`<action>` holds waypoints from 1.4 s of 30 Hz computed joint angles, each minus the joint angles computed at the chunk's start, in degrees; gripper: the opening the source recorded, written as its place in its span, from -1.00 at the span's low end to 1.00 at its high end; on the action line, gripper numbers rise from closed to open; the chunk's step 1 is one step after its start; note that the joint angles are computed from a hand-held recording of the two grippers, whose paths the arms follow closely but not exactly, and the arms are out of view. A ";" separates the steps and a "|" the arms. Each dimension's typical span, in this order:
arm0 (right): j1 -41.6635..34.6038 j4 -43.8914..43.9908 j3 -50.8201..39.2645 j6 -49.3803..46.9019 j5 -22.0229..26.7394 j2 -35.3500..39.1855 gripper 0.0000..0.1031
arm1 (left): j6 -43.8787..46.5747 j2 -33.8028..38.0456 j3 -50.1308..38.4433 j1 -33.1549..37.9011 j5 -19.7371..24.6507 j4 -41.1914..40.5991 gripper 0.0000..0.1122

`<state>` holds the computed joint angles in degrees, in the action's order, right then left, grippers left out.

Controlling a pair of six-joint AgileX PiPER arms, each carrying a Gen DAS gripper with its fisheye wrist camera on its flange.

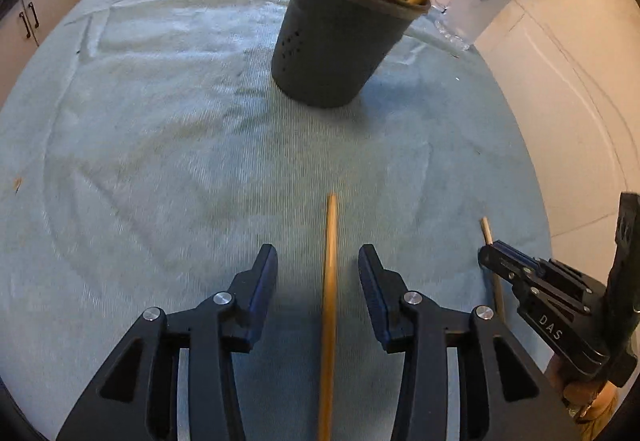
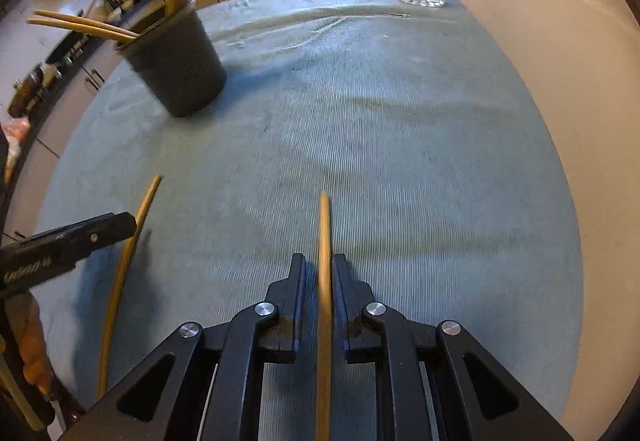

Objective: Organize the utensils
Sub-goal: 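Grasp a wooden chopstick with the left tool while the right tool grasps another, then lift both chopsticks upright and carry them toward the black holder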

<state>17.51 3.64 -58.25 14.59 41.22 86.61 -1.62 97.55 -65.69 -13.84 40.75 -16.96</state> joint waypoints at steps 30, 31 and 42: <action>12.72 -25.39 2.84 27.74 -12.51 -19.85 -0.89 | -7.16 -32.33 12.80 -2.48 -7.02 8.00 -0.98; 14.18 -28.28 3.66 30.76 -12.10 -21.15 -0.89 | -7.25 -32.30 13.54 -2.63 -8.07 8.36 -0.98; 13.82 -25.60 0.69 26.51 -8.41 -20.70 -0.89 | -1.12 -11.39 6.17 2.01 -3.40 2.37 -0.24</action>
